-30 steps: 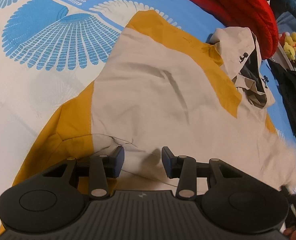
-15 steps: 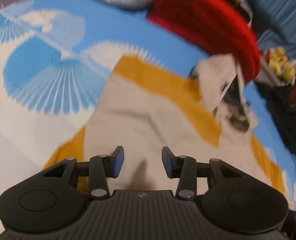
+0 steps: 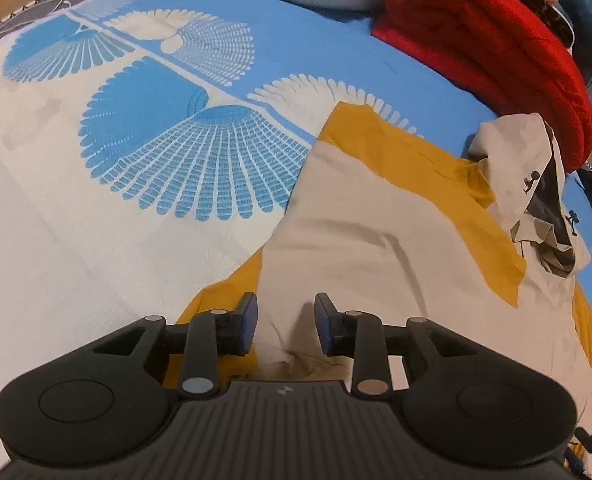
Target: Fold large clothes
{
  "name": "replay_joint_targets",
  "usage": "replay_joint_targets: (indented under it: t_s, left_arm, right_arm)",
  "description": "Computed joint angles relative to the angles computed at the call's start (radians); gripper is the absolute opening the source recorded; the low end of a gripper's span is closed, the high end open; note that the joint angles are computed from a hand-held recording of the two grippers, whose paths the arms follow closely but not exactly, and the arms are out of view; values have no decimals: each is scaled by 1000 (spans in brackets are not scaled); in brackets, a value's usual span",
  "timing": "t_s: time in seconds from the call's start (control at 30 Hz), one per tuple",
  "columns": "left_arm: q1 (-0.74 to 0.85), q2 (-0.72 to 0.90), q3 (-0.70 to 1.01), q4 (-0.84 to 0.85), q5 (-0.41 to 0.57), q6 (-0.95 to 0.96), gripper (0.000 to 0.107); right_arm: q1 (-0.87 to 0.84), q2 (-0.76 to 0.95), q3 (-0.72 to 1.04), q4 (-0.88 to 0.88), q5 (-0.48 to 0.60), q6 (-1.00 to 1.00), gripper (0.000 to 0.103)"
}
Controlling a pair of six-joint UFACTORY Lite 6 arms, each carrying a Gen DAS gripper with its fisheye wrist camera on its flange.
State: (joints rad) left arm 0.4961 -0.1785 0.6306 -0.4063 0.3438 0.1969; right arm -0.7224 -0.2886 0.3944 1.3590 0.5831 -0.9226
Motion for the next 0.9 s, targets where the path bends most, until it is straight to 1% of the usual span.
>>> replay_joint_targets:
  t_s: [0.03,0.07,0.1,0.17,0.3,0.33,0.37,0.4,0.43,0.5,0.57,0.6,0.63,0.7,0.77,0.8,0.9]
  left_arm:
    - [-4,7,1,11,-5,-13,34]
    - [-11,3,-3,17,-11,-17,34]
    - [-11,-10,-21,-18,-29,21,34]
    - [-10,-29,-36,-36,-37,61,34]
    - [-50,-66,-57,18,-64,35,35]
    - [-61,-74,-61,36,-68,21,35]
    - [-70,-81,-66,43,-70,17,35]
    - [-78,-84,-67,39,-69,23,35]
    - [-80,-83,-66,20,-67,46,35]
    - [-80,-76,-64,-26,-54,97,35]
    - [-75,-47,-51,-80,-25,156,40]
    - [-64,-21,-41,-121,-1,196,41]
    - [-58,-2,-37,-130,12,203,41]
    - [-64,10,-41,-116,7,191,41]
    - [-82,-14,-45,-70,3,136,41]
    - [-81,-34,-51,-78,6,142,41]
    - [-100,-55,-56,-94,8,162,41]
  right_arm:
    - [-10,-6,-5,-21,8,6,36]
    - [1,3,-1,-25,-1,9,39]
    - [5,21,5,-6,-1,-10,39]
    - [-12,41,12,18,19,-45,39]
    - [-34,119,52,67,68,-108,40]
    - [-51,125,53,67,85,-123,33]
    - [-58,122,50,79,91,-145,14]
    - [-59,105,40,98,93,-168,12]
    - [-66,67,23,101,94,-167,8]
    - [-56,-75,-16,51,55,-81,7]
    - [-43,-174,-33,-23,12,12,7]
    - [-26,-189,-27,-77,-24,72,7]
    - [-9,-169,-15,-119,-61,110,10]
    - [7,-97,5,-126,-113,94,15]
    - [3,-97,4,-173,-149,136,23]
    - [14,-136,-9,-183,-168,146,23]
    - [143,-311,-56,-323,-346,292,24]
